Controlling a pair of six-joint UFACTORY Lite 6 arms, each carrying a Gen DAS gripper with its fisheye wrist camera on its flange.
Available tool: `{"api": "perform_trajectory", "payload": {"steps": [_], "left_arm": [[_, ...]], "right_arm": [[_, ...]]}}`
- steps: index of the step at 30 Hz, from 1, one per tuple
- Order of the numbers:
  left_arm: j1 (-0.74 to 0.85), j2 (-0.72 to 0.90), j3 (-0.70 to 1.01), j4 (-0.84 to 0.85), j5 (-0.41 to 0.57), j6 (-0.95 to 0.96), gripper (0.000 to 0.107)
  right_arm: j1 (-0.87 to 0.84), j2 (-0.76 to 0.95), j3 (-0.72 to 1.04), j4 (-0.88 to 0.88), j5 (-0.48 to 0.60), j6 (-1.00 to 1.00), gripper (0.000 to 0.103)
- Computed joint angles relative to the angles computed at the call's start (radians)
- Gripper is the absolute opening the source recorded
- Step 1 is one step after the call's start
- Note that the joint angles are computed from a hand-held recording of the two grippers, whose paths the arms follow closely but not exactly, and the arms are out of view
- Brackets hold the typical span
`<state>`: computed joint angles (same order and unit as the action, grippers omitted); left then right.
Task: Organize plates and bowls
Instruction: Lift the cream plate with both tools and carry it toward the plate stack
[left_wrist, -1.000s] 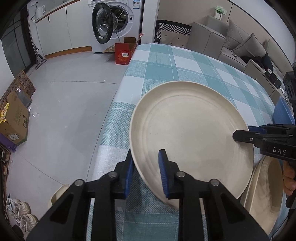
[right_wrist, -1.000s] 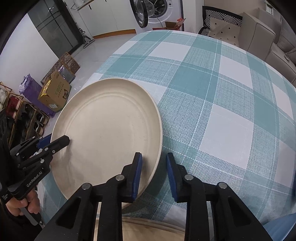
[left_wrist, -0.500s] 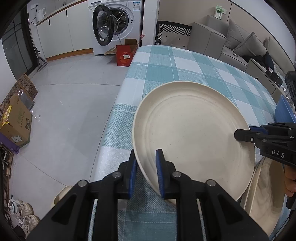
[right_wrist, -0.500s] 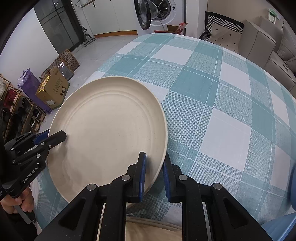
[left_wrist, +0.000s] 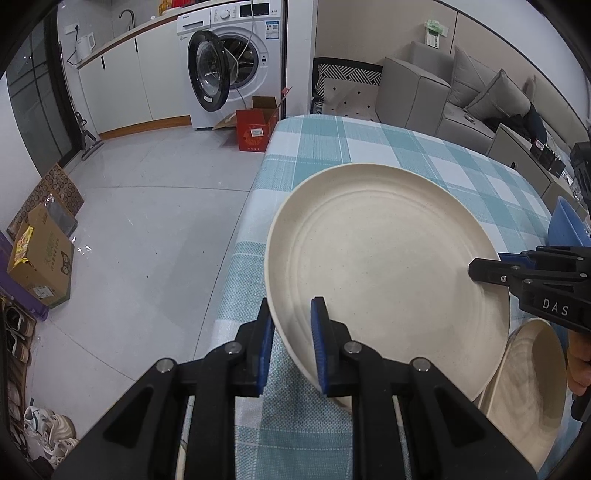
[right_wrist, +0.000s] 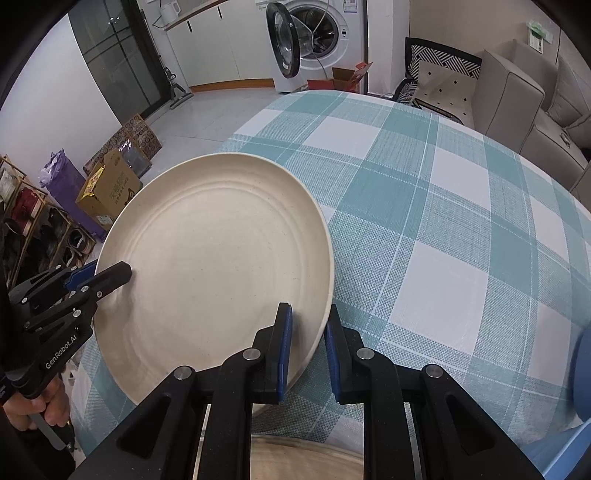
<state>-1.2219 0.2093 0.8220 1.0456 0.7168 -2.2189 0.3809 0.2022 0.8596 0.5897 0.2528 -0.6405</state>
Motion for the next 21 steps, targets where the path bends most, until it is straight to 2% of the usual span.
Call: {"api": "perform_trajectory", "payload": {"steps": [9, 21], "left_arm": [[-0.030, -0.044, 0.022, -0.034, 0.072, 0.050, 0.018], [-0.126, -0.057, 0.105, -0.083, 0.193, 0.102, 0.018]], "right_arm": [[-0.003, -0.097, -0.028, -0.051, 0.033, 0.047, 0.017], [-0.032, -0.319, -0.124, -0.159, 0.114, 0.140, 0.017]]}}
